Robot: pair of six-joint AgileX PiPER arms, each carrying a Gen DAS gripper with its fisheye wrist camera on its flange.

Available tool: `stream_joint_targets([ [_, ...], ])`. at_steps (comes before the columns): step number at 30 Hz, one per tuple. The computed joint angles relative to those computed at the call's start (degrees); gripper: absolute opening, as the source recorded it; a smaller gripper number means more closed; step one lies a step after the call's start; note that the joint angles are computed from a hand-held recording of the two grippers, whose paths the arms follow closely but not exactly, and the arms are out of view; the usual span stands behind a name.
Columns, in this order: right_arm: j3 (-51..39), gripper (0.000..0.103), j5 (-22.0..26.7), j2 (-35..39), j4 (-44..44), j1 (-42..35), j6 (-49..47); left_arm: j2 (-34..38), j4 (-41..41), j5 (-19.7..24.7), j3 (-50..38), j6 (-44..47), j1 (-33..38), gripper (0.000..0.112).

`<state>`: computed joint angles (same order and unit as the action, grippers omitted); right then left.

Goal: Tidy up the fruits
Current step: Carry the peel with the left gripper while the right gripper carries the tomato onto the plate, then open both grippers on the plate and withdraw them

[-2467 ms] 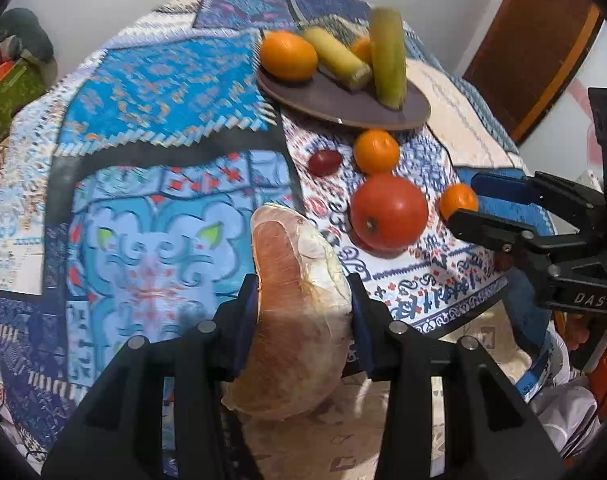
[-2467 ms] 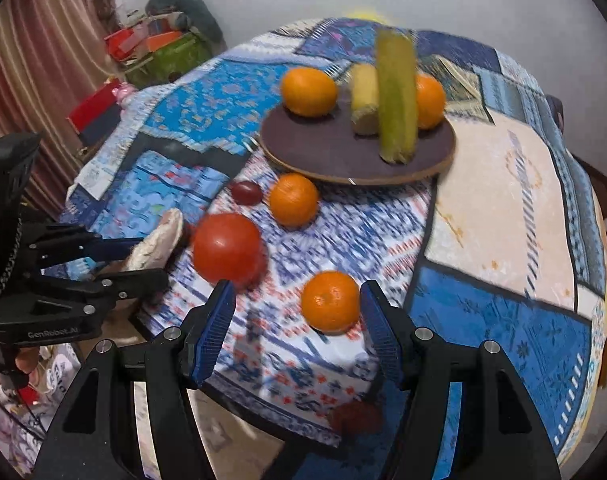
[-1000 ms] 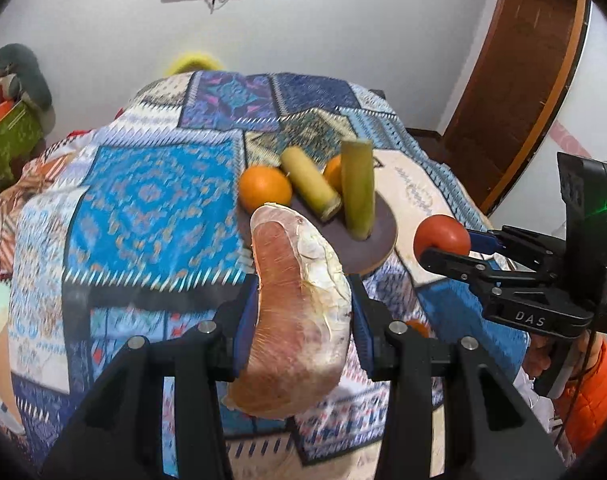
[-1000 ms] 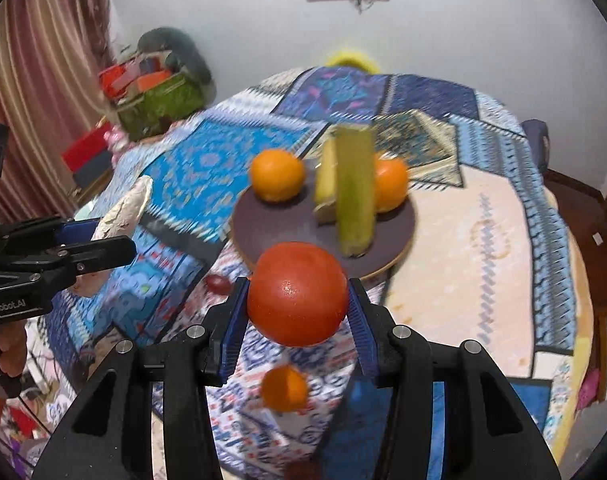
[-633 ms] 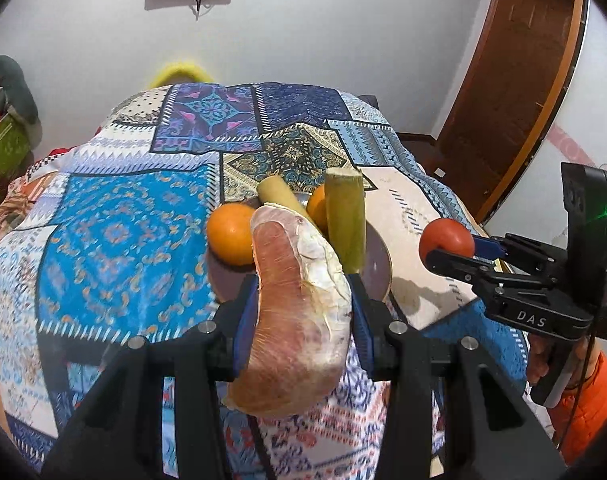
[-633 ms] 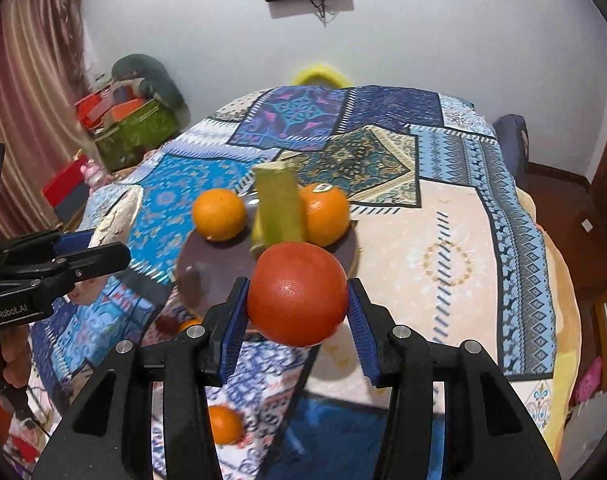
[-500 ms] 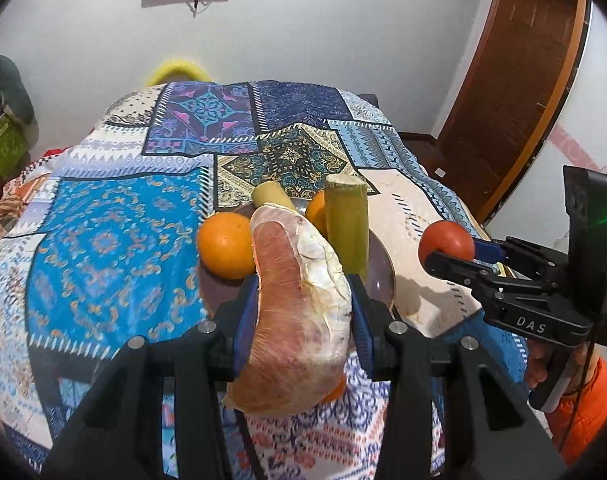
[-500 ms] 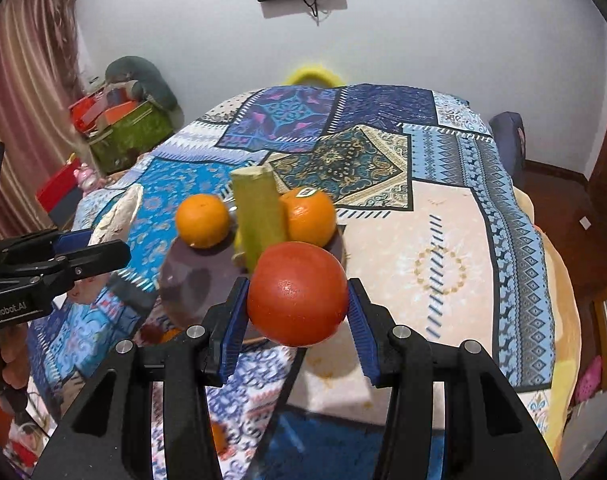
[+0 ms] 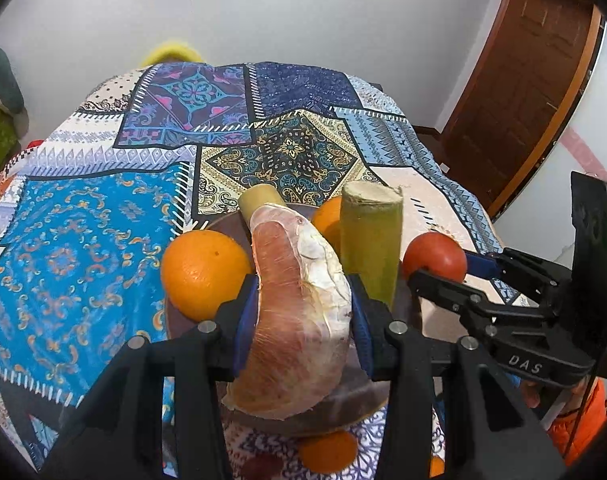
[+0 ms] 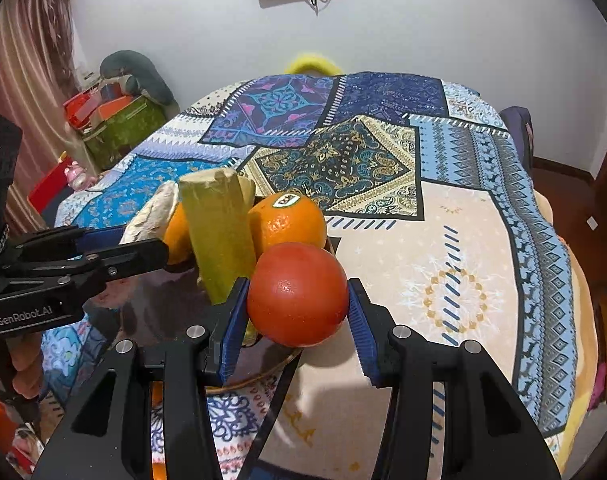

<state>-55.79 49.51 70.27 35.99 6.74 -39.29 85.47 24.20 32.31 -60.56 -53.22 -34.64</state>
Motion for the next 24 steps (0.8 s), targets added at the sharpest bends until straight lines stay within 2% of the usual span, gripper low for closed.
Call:
stream_joint_targets([
  [8, 0.7, 0.044, -1.5, 1.9, 0.8, 0.9, -1.2, 2.6, 1.4, -0.3, -1.5, -0.5, 0.6, 0.043],
  [13, 0.5, 0.045, -1.2, 2.8, 0.6, 0.8, -1.6, 3.1, -1.0, -1.0, -1.3, 1.4, 2.1, 0.043],
  [20, 0.9, 0.045, -3.1, 2.3, -0.5, 2.5, -0.9, 3.6, 2.3, -0.4, -1.2, -1.5, 1.1, 0.043],
  [24, 0.9, 0.048, -2.1, 2.1, 0.4, 1.7, -1.8, 2.9, 3.6, 0.4, -1.0, -3.0, 0.5, 0.045],
])
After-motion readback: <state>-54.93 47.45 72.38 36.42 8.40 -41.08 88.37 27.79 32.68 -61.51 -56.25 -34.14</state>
